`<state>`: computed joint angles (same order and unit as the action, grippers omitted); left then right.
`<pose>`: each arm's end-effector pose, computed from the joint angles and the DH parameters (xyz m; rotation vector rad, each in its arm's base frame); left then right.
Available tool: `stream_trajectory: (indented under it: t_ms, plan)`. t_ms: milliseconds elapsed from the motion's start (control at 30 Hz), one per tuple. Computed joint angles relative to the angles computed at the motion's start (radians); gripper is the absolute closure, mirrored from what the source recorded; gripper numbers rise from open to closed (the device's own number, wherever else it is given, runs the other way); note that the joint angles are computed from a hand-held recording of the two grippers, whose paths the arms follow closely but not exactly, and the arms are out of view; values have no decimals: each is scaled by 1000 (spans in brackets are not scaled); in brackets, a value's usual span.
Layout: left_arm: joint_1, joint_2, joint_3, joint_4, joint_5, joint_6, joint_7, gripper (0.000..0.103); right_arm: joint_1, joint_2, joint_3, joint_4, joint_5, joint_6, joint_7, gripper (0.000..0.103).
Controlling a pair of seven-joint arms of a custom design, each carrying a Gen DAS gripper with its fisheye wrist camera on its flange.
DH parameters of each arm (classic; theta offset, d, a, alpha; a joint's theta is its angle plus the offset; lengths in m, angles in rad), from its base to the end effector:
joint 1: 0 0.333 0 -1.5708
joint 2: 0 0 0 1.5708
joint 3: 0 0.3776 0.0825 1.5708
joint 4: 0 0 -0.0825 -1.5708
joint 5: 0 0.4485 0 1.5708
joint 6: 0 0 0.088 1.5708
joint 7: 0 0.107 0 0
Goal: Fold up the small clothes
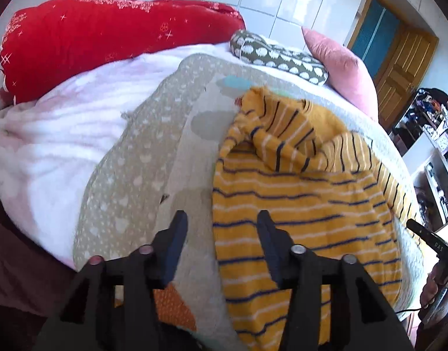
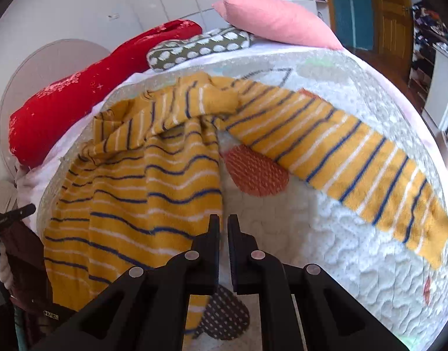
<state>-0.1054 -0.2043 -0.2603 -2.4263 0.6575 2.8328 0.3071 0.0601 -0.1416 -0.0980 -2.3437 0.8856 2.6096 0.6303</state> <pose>0.4907 -0.2258 0.4621 -2.1225 1.5395 -0.7822 0.5567 -0.0389 0.4500 -1.9055 1.5419 -0.2262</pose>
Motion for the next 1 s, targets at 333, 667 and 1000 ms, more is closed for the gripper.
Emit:
stream_trajectory:
  t_ms: [333,667,1000]
  plan:
    - [20,348,70,299,130,-4,56,44,136,338,138,494,-128,-137,91,41]
    - [175,437,-43,239,-435,292,494,97,306,734,70,959,-800,-299,565,99]
    - [65,392,80,150,-520,444,457,97,330,977,140,1370,-805,-352,566,99]
